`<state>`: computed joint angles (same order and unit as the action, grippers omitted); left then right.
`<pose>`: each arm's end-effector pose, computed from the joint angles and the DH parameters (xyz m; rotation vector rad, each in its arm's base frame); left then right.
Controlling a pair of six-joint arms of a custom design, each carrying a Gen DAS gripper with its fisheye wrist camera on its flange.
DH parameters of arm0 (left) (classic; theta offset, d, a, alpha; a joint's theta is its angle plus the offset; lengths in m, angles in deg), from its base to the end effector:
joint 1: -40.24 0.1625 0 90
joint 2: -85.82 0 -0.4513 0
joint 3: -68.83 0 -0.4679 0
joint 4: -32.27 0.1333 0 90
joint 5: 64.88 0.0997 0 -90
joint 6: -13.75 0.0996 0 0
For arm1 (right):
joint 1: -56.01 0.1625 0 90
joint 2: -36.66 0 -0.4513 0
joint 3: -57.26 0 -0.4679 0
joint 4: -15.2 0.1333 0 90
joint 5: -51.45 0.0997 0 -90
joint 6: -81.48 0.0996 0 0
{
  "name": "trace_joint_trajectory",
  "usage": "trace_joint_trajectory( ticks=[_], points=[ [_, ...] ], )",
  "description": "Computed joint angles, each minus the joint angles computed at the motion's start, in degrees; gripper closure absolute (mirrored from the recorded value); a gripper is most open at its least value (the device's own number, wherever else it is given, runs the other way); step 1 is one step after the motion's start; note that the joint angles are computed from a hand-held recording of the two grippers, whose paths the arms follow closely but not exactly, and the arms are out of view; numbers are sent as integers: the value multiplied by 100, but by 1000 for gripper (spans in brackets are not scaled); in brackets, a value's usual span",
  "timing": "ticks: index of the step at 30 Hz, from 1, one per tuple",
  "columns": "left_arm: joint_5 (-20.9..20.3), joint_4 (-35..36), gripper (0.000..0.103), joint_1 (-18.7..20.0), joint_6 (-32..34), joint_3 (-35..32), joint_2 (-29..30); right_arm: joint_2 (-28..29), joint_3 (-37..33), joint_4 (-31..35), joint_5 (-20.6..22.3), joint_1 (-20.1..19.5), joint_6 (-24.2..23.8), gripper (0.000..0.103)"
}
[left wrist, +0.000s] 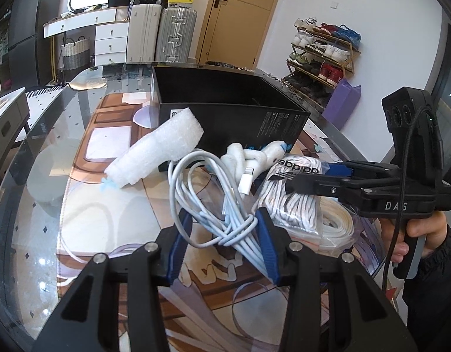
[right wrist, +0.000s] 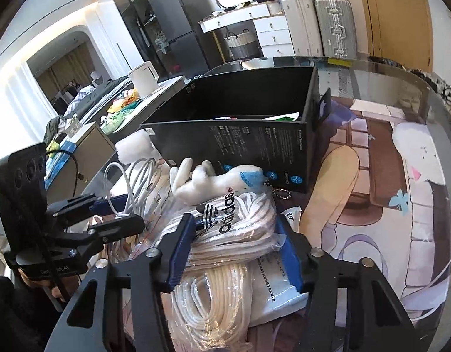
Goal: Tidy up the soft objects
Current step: 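Grasp the coiled white cable with the left tool while the right tool grasps the adidas lace bag, then lift the cable and lace bag and carry them toward the black box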
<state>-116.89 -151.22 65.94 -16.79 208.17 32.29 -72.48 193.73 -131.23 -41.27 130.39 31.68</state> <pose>-0.2866 -0.3539 -0.0057 0.7179 2.5786 -0.7998 0.0153 -0.4229 0.3356 0.7984 -2.6548 0.5699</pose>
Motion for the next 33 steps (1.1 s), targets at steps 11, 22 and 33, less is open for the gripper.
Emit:
trace_joint_trajectory(
  ticks=[11, 22, 33],
  points=[
    [19, -171, 65, -72, 70, 72, -81, -331, 106, -68, 384, -87, -406, 78],
    [17, -216, 65, -213, 171, 76, -175, -641, 115, -139, 704, -101, -539, 79],
    [169, -171, 65, -329, 313, 3, -280, -954, 137, -87, 1004, -135, -576, 80]
  ],
)
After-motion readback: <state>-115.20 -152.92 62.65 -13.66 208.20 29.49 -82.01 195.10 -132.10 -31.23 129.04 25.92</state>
